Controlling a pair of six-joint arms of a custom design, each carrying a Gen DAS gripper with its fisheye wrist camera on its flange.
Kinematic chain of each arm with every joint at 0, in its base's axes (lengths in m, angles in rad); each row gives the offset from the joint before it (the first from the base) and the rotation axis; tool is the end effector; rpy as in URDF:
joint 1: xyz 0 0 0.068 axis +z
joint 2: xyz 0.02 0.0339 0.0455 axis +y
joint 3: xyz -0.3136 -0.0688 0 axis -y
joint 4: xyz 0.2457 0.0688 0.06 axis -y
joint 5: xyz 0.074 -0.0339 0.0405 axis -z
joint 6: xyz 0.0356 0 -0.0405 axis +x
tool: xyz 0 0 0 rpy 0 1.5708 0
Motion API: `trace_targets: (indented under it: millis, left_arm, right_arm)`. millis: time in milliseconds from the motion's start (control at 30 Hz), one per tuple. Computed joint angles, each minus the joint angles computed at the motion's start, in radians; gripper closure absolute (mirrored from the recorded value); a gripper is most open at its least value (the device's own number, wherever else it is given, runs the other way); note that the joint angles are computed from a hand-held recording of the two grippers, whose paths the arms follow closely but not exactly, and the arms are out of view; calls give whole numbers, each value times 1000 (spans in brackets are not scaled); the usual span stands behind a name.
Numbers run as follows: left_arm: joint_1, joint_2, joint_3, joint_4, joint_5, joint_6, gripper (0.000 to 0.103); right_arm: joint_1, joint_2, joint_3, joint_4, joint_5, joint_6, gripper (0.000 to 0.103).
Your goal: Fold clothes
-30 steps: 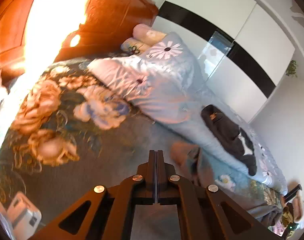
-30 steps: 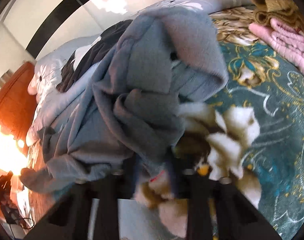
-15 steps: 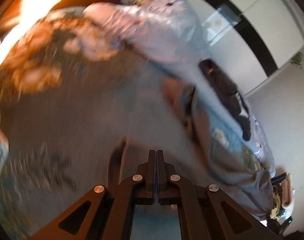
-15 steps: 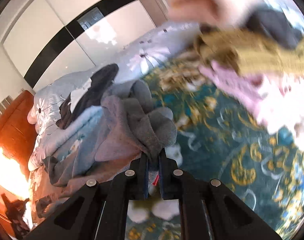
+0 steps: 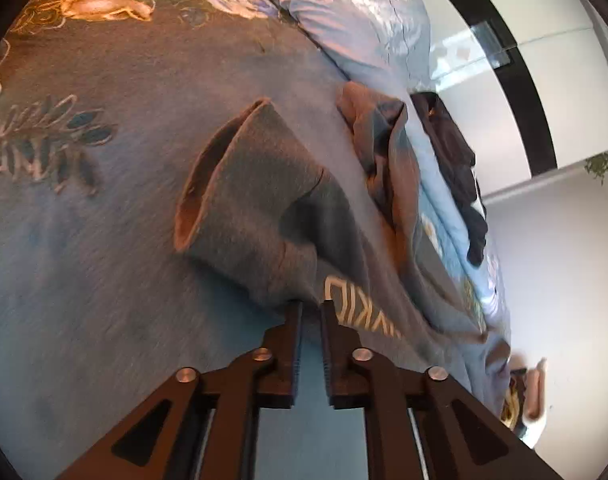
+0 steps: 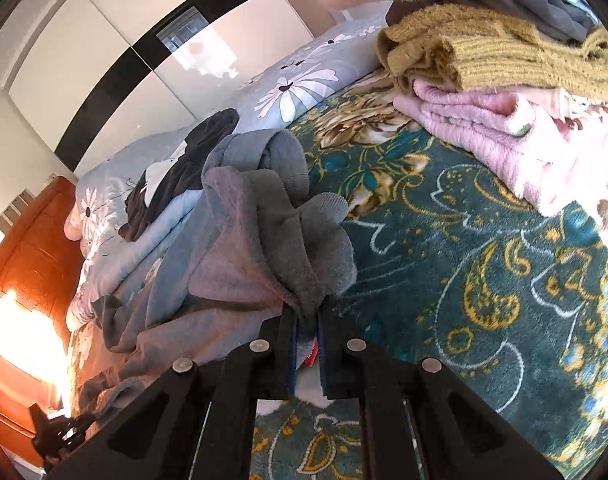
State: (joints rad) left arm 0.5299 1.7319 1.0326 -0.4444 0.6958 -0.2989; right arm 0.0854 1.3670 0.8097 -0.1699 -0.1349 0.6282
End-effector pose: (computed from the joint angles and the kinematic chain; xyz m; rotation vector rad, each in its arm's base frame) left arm 0.3040 0.1516 0.2186 -0.8330 2.3858 -0.8446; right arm 0.2770 0.0285 0.2689 0.5602 2.2784 0.5160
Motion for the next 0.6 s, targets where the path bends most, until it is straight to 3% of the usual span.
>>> trace_targets:
  millis: [67, 200, 333, 500, 600]
  left_arm:
    - [-20, 12, -6, 24, -36, -39, 85]
    - [3, 38, -32, 13, 82, -73, 77]
    - [15, 13, -92, 168, 128, -174, 49]
    - [-18, -4, -81, 102, 98, -197, 47]
    - [-25, -30, -86, 110, 28, -247, 47]
  right_arm:
    - [3, -11, -12, 6, -8, 6, 94]
    - [11, -18, -29, 21, -14, 16, 94]
    - [11, -3, -33, 32, -22, 25, 94]
    - [9, -3, -38, 33, -27, 25, 94]
    - [8, 0, -38, 31, -29, 27, 94]
